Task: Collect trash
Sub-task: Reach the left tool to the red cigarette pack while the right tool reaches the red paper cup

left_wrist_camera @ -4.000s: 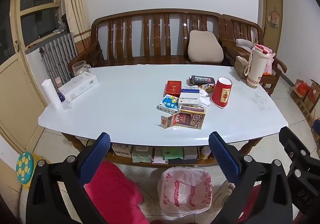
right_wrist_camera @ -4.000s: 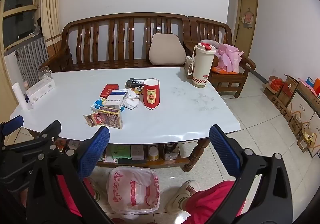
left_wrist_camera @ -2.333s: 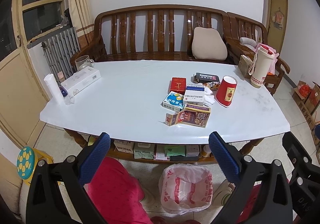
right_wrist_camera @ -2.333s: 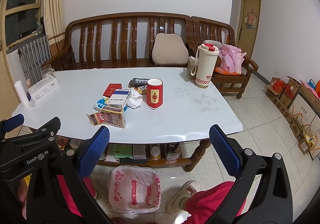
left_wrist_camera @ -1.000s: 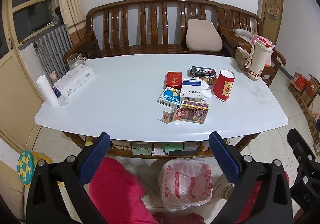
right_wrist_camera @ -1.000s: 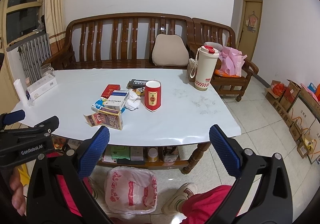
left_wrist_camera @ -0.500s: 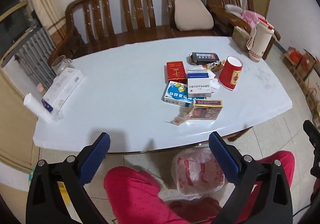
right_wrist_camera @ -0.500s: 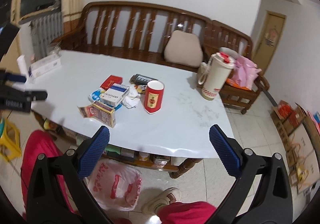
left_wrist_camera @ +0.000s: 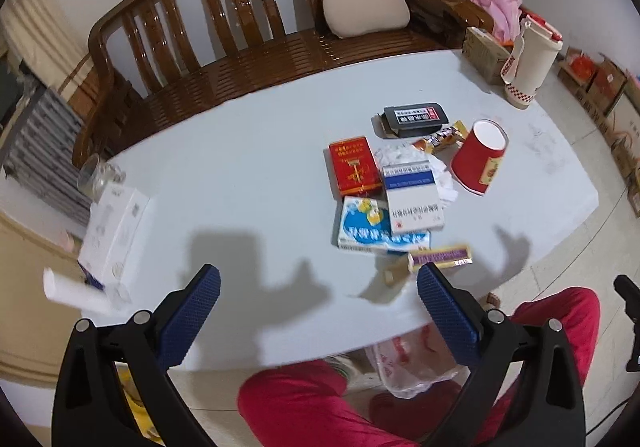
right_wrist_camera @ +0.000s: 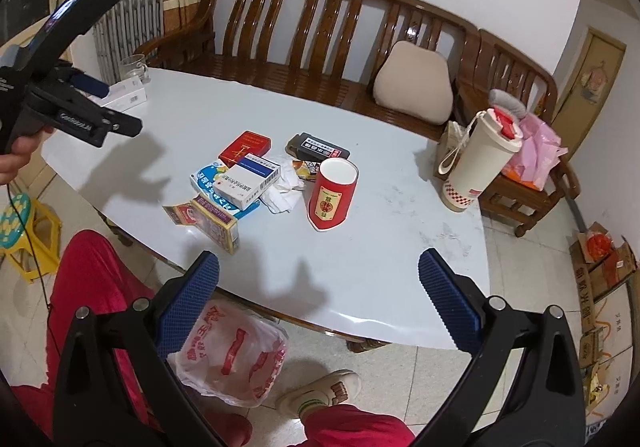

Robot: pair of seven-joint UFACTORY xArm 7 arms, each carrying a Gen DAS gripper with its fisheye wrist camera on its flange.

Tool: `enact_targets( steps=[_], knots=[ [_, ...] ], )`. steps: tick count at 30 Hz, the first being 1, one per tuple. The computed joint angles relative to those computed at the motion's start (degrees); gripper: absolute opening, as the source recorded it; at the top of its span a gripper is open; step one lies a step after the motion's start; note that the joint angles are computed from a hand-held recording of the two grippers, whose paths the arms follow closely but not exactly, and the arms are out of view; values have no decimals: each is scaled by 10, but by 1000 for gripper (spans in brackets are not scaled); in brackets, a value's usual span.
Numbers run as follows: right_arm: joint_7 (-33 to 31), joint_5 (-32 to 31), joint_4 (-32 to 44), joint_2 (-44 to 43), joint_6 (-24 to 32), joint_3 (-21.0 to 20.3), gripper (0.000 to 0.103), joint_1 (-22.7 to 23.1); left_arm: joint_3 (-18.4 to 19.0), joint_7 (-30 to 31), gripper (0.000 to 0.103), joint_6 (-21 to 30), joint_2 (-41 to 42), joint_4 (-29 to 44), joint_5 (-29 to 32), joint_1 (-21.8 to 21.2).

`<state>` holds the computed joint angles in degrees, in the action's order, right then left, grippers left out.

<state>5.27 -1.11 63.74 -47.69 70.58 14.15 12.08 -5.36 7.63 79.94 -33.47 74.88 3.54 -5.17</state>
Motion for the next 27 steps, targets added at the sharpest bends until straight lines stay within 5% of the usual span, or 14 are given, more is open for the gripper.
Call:
enact_targets(
  steps=[27],
  knots=[
    [-71, 17, 80, 233, -44, -63, 98, -5, -14, -78, 96, -56, 281, 135, 120, -27]
  ],
)
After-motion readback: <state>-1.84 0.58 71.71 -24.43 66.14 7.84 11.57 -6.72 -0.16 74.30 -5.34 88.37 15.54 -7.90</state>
